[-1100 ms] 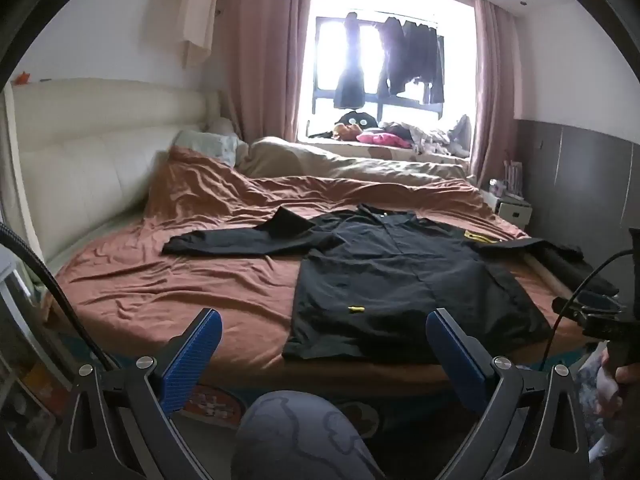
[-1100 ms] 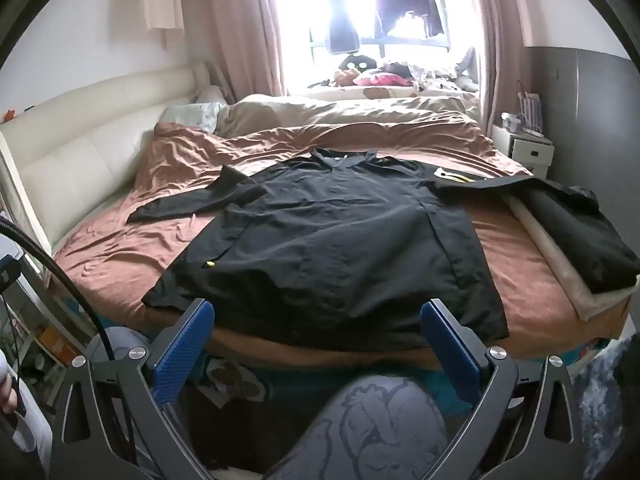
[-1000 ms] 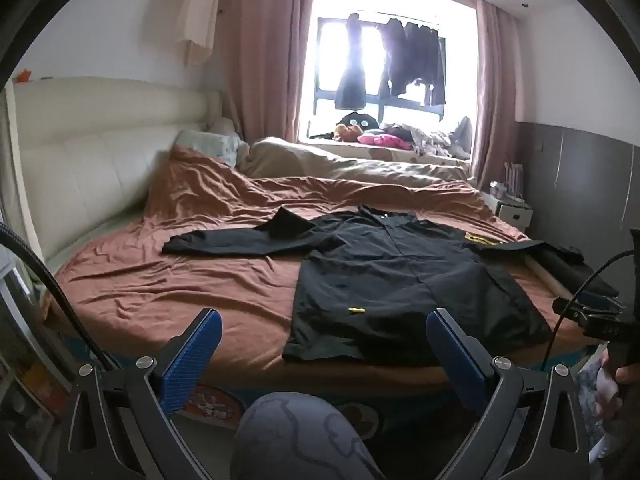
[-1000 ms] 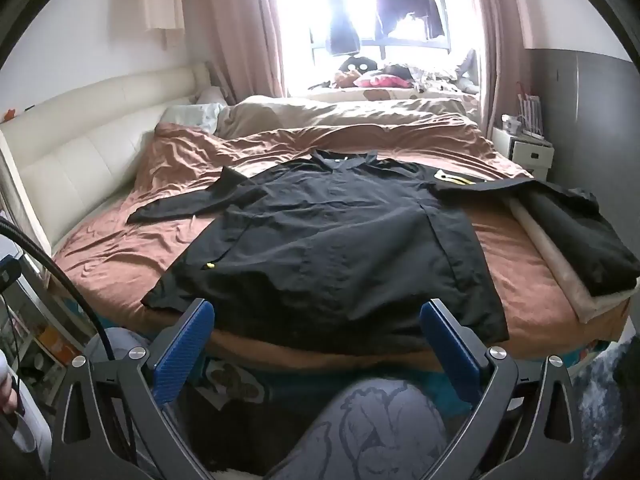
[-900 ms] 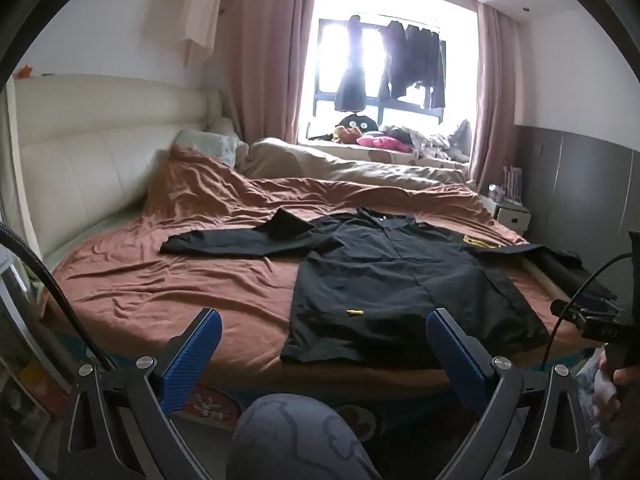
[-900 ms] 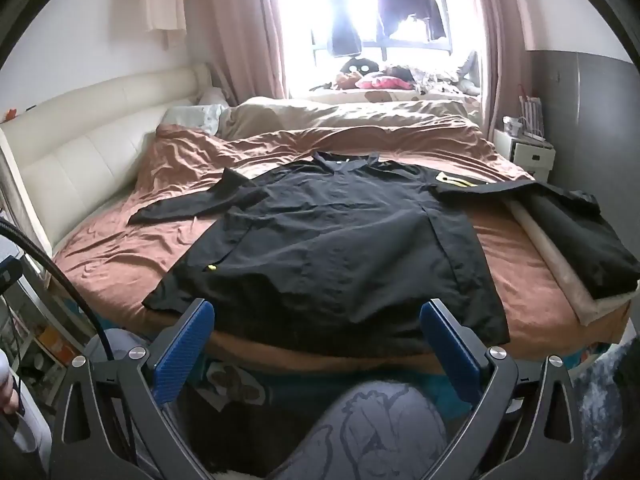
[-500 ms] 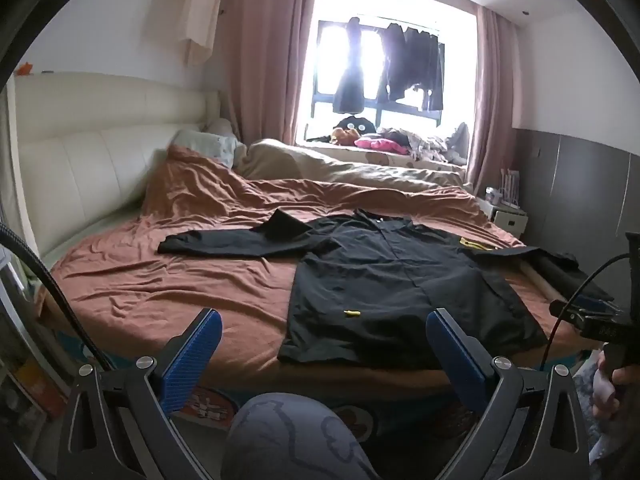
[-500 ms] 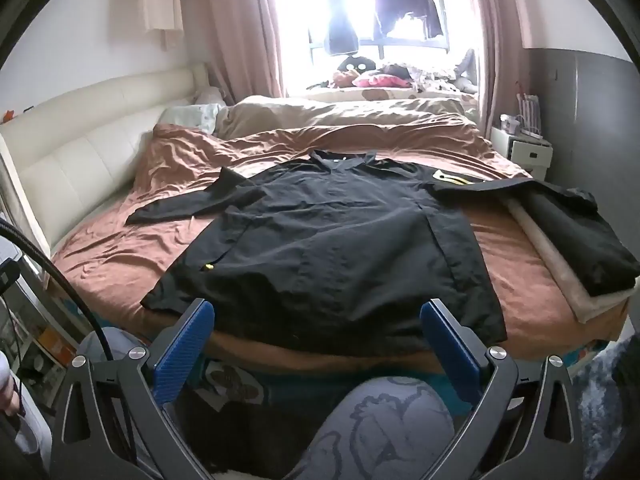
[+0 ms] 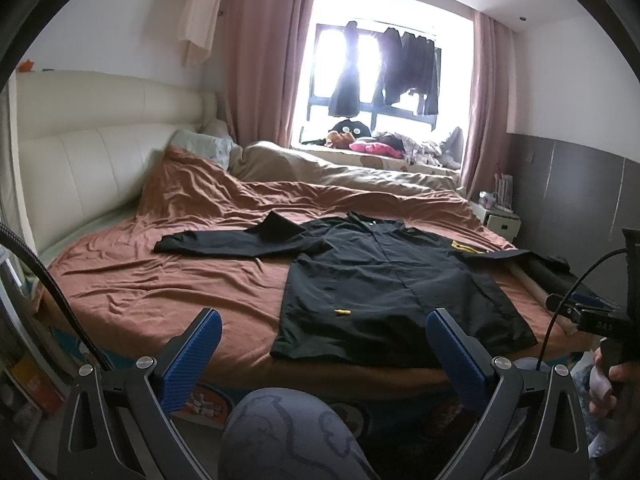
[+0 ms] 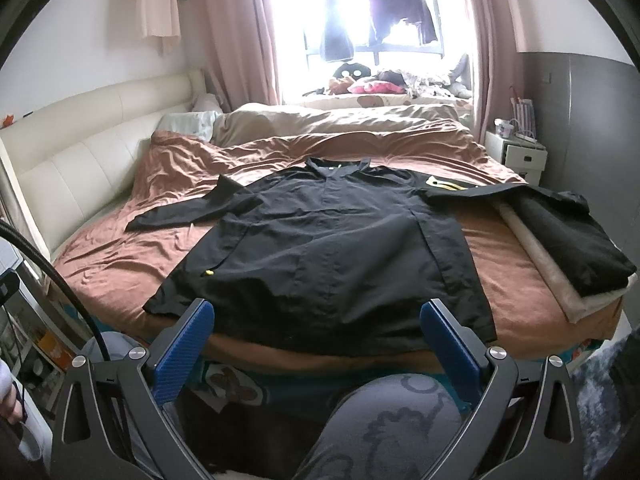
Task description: Fold large clothes
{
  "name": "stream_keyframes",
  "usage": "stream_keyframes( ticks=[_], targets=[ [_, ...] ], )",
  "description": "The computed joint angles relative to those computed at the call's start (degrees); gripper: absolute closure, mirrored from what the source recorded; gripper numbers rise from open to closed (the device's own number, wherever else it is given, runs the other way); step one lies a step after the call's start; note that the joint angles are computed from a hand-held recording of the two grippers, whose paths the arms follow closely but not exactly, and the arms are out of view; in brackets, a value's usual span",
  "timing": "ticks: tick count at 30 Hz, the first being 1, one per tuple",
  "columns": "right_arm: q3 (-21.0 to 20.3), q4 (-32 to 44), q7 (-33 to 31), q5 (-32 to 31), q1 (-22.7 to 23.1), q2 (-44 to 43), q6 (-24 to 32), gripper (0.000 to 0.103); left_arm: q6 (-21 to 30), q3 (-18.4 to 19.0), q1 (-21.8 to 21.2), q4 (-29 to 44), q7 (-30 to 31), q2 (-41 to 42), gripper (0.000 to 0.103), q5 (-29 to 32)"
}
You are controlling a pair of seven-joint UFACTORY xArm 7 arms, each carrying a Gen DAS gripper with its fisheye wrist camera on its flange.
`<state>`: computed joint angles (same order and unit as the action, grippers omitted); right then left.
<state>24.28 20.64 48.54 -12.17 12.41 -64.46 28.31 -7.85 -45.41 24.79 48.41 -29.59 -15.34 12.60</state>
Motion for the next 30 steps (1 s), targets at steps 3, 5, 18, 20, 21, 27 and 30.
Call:
stream_keyframes(
  ticks=[3, 5, 18, 20, 21, 27, 30],
  targets=[
    [-0.2, -0.1, 0.0, 0.1, 0.3, -0.3, 0.2, 0.000, -0.1, 2.6, -3.3, -1.4, 0.2, -1.6, 0.000, -0.6],
    [-0.3, -0.3, -0.1, 0.1, 0.3, -0.4, 0.2, 0.000, 0.1, 3.2, -4.1, -1.5, 0.1, -1.8, 0.000, -0.9],
    [-0.4, -1.4, 0.9, 0.9, 0.9, -2.9, 0.3, 0.000, 0.9, 6.7, -8.5, -2.3, -0.2, -3.1, 0.000, -1.1],
    [-0.3, -1.5, 1.2, 1.0, 0.7, -3.1, 0.1, 0.000, 1.0, 6.7, -8.2, -2.4, -0.5, -3.5, 0.000, -0.8],
    [-0.2, -1.5, 1.4, 1.0, 0.7, -3.1, -0.1, 0.000, 1.2, 6.4, -7.9, -2.4, -0.8, -3.8, 0.000, -0.8],
    [0.4, -1.3, 1.6, 0.7, 0.7, -2.1, -0.4, 0.000, 1.2, 7.7, -8.9, -2.7, -1.4, -4.0, 0.000, -0.5],
    [0.1, -1.3, 1.3, 0.5, 0.7, -1.7, -0.7, 0.000, 1.1, 8.8, -9.9, -3.0, -1.5, -4.0, 0.000, -0.6]
  ],
)
